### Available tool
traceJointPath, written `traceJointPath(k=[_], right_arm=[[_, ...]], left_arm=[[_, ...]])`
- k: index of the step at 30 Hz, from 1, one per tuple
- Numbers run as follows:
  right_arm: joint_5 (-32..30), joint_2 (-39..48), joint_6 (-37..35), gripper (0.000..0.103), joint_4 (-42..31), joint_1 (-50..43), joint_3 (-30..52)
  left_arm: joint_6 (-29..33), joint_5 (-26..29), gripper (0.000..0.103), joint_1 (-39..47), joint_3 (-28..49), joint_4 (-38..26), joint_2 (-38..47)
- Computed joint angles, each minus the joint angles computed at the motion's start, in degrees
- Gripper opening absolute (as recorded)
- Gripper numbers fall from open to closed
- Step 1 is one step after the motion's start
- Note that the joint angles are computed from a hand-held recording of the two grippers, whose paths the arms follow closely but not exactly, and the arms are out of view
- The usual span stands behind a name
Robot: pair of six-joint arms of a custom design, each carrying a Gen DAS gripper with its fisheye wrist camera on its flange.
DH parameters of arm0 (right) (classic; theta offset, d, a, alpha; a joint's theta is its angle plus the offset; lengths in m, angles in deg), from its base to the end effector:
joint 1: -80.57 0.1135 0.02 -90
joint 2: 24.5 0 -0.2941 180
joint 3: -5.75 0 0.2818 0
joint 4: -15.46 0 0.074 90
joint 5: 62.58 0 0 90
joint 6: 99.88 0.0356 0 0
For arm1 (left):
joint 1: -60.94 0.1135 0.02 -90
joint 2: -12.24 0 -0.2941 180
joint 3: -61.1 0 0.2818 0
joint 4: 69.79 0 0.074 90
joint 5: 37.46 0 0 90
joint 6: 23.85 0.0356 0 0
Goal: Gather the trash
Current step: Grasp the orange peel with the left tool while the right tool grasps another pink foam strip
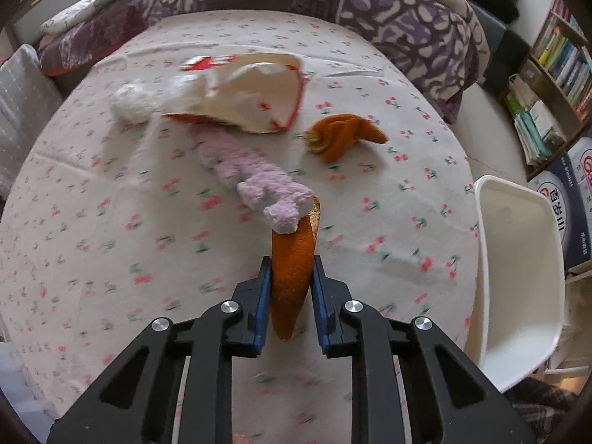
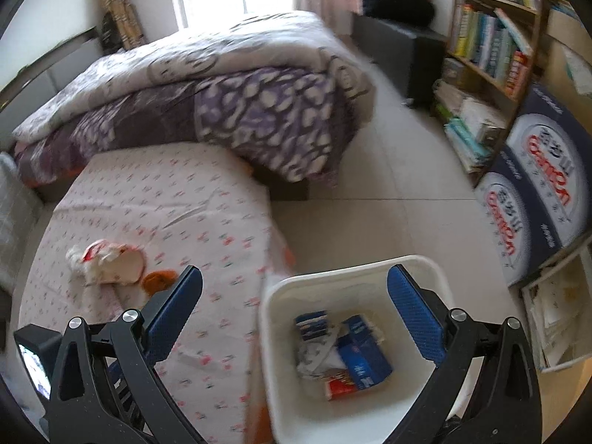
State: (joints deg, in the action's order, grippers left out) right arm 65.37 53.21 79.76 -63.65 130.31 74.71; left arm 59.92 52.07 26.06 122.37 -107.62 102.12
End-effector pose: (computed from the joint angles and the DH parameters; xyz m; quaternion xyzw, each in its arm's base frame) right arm 0.1716 0.1688 0.2560 0.3283 0.8867 -0.0963 0.3110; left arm 0.2550 -0.1774 0.1722 0.2414 0.9487 -0.0679 0.1926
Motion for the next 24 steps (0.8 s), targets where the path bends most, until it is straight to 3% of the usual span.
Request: traceJointPath(k=[7,11,17,24], right_arm=[[-1.18,11.71,-9.89,0.096,7.85,0.21,5.99],[-7.74,18.08,-17.49,0.096,17.32,-0.69,8.66],[-11.80,27.05,-19.99,0.096,22.04,-0.01,16.28],[-15.85,35.31,-17.91,0.096,26.48,0.53,24.04]], left_arm=[[4.80,1.64,0.020,10.33,-1.54,-3.51,-6.40],[7.51,4.27,0.020,16.80,-1.87,-5.25,-8.48],[13.96,10.06,0.021,26.65,-1.93,-11.10,-9.37],[19.72,10.20,0.021,36.33,-4.70,-11.11,-12.02]])
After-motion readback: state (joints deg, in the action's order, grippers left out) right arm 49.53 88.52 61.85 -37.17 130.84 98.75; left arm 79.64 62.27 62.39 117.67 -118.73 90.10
